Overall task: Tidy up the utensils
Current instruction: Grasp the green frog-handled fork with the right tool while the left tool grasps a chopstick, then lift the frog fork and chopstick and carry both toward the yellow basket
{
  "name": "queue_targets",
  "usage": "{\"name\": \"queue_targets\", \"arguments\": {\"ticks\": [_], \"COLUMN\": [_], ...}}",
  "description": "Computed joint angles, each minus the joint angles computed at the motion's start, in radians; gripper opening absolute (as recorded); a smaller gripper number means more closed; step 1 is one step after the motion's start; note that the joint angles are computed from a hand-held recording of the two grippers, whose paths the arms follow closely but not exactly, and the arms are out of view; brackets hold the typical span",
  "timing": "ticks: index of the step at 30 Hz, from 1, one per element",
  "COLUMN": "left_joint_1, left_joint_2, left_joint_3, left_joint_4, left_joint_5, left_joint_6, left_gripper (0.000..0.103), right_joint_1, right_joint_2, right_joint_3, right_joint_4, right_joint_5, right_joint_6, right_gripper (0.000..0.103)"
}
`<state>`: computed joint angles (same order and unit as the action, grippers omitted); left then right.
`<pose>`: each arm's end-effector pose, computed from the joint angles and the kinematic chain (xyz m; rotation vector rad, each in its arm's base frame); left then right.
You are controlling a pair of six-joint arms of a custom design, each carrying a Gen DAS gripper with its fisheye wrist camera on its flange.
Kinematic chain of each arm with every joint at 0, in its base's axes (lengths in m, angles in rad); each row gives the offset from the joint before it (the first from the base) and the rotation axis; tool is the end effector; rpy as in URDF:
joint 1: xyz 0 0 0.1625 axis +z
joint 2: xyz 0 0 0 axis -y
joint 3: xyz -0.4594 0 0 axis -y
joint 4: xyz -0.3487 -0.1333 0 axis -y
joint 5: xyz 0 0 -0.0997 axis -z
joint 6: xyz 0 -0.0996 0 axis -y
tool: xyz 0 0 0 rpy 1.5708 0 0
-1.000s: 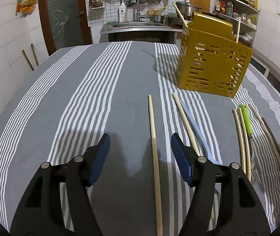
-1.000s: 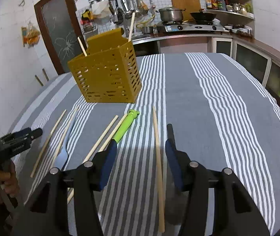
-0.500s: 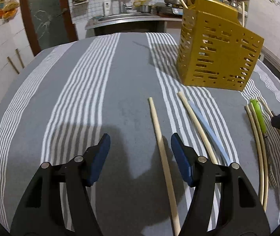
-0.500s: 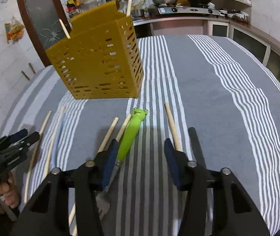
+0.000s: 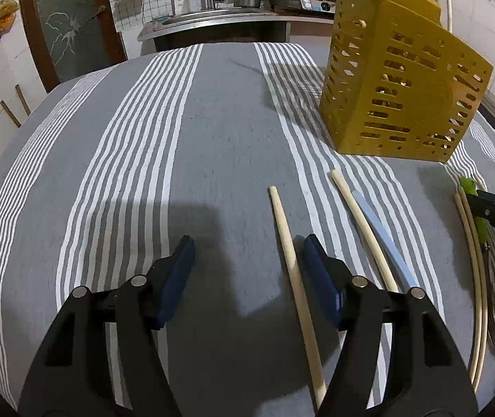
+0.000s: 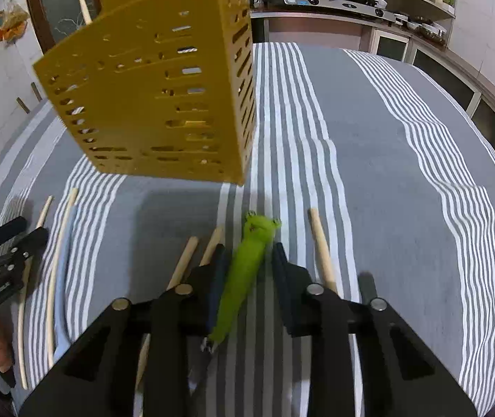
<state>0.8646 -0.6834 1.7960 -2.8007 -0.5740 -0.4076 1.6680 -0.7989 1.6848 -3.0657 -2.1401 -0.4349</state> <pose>-0.2346 -0.6093 0.0978 0.2626 2.2270 -0.7564 0.1443 -0.6599 0.2099 0.4208 -2.3889 0.6296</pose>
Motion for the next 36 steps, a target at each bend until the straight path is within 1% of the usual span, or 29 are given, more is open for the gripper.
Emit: {"name": "queue_targets", "arguments": {"ticks": [5,9,11,12,13,14,15,16,17,18,20,25,29,31,32,34,36], "left_joint_1": [0.01,0.019,0.022,0.022,0.02,0.019,0.017,0.017,0.014,0.014,0.02,0.025,0.005,-0.007,-0.014,-0.031,-0.048], "left_joint_2": [-0.001,0.002,0.009,0.017,0.021,0.025,0.03,0.033,0.035,0.035,0.03,0.007,-0.004,-0.009,-0.012,-0.016,-0.021], "left_joint_3": [-0.024,-0.054,-0.075,-0.091,-0.1,-0.108,-0.116,-0.119,-0.124,-0.128,-0.133,-0.12,-0.095,-0.082,-0.075,-0.059,-0.043], "left_joint_4": [0.035,0.073,0.109,0.133,0.153,0.162,0.17,0.163,0.166,0.171,0.169,0.142,0.087,0.066,0.055,0.022,-0.006], "left_joint_5": [-0.023,-0.039,-0.033,-0.025,-0.021,-0.02,-0.02,-0.026,-0.029,-0.033,-0.055,-0.1,-0.078,-0.075,-0.073,-0.054,-0.036], "left_joint_6": [-0.013,-0.028,-0.035,-0.038,-0.046,-0.043,-0.034,-0.023,-0.023,-0.026,-0.047,-0.074,-0.056,-0.049,-0.047,-0.032,-0.019], "left_gripper": [0.064,0.062,0.06,0.059,0.055,0.046,0.041,0.025,0.014,0.009,0.004,0.004,0.004,0.004,0.004,0.004,0.004], "right_joint_1": [0.008,0.01,0.01,0.006,0.006,0.004,0.0,-0.002,-0.005,-0.01,-0.017,-0.026,-0.023,-0.023,-0.021,-0.023,-0.017], "right_joint_2": [0.019,0.029,0.029,0.026,0.023,0.019,0.019,0.015,0.009,0.008,0.002,-0.027,-0.065,-0.089,-0.1,-0.124,-0.141], "right_joint_3": [-0.05,-0.06,-0.066,-0.076,-0.082,-0.085,-0.094,-0.093,-0.092,-0.106,-0.116,-0.094,-0.046,-0.014,0.001,0.033,0.06], "right_joint_4": [0.058,0.049,0.062,0.087,0.106,0.122,0.134,0.138,0.147,0.164,0.183,0.162,0.094,0.055,0.033,-0.002,-0.042], "right_joint_5": [-0.023,-0.032,-0.029,-0.022,-0.018,-0.009,-0.001,0.006,0.018,0.031,0.052,0.11,0.161,0.204,0.214,0.254,0.264], "right_joint_6": [0.024,0.026,0.028,0.037,0.042,0.047,0.046,0.042,0.046,0.052,0.057,0.054,0.023,0.007,-0.002,-0.017,-0.037], "right_gripper": [0.027,0.027,0.027,0.027,0.026,0.025,0.023,0.019,0.019,0.019,0.019,0.018,0.019,0.019,0.019,0.019,0.019]}}
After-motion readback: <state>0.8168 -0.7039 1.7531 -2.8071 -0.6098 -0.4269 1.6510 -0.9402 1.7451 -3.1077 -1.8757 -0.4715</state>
